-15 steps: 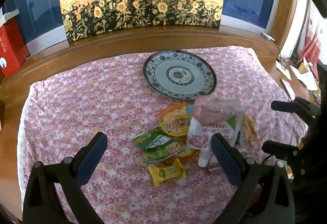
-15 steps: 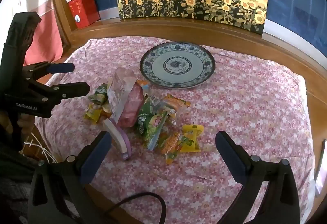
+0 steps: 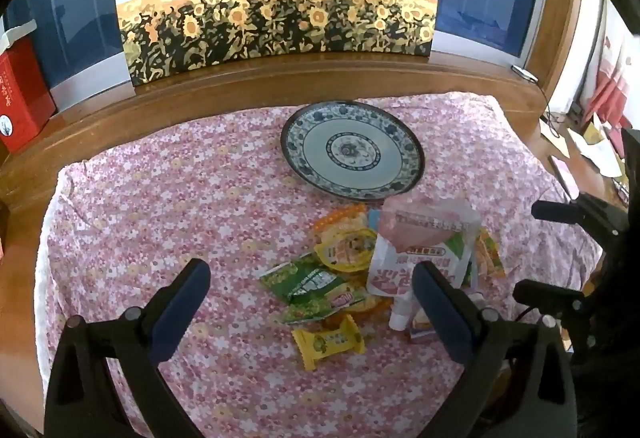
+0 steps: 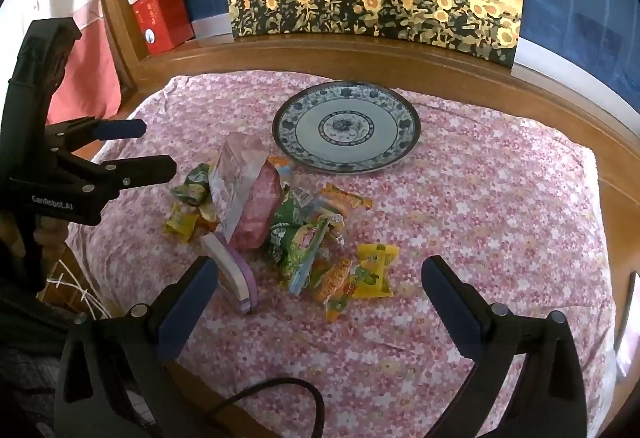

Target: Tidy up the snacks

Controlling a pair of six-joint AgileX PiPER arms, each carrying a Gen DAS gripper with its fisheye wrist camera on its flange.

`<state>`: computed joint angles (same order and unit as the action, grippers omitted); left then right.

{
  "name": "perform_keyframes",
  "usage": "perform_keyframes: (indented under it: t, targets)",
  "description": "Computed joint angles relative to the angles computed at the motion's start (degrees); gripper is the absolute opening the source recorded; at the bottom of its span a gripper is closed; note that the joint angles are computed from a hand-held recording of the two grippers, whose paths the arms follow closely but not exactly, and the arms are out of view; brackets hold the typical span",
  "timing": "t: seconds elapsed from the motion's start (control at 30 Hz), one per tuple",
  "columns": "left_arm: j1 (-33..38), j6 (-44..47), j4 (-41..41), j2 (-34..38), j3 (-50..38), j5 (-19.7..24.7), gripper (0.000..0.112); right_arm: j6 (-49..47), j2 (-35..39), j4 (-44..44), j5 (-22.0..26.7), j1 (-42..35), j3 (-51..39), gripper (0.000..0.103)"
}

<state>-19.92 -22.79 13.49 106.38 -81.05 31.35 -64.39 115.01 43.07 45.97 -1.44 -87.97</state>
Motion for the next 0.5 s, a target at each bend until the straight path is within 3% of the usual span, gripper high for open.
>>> perform_keyframes:
  t: [0.5]
  targets:
    - [0.7,1.4,-0.7,-0.2,-0.3,-0.2,0.103,1.1,1.1,-0.7,0.5,0.1,-2.1,0.103]
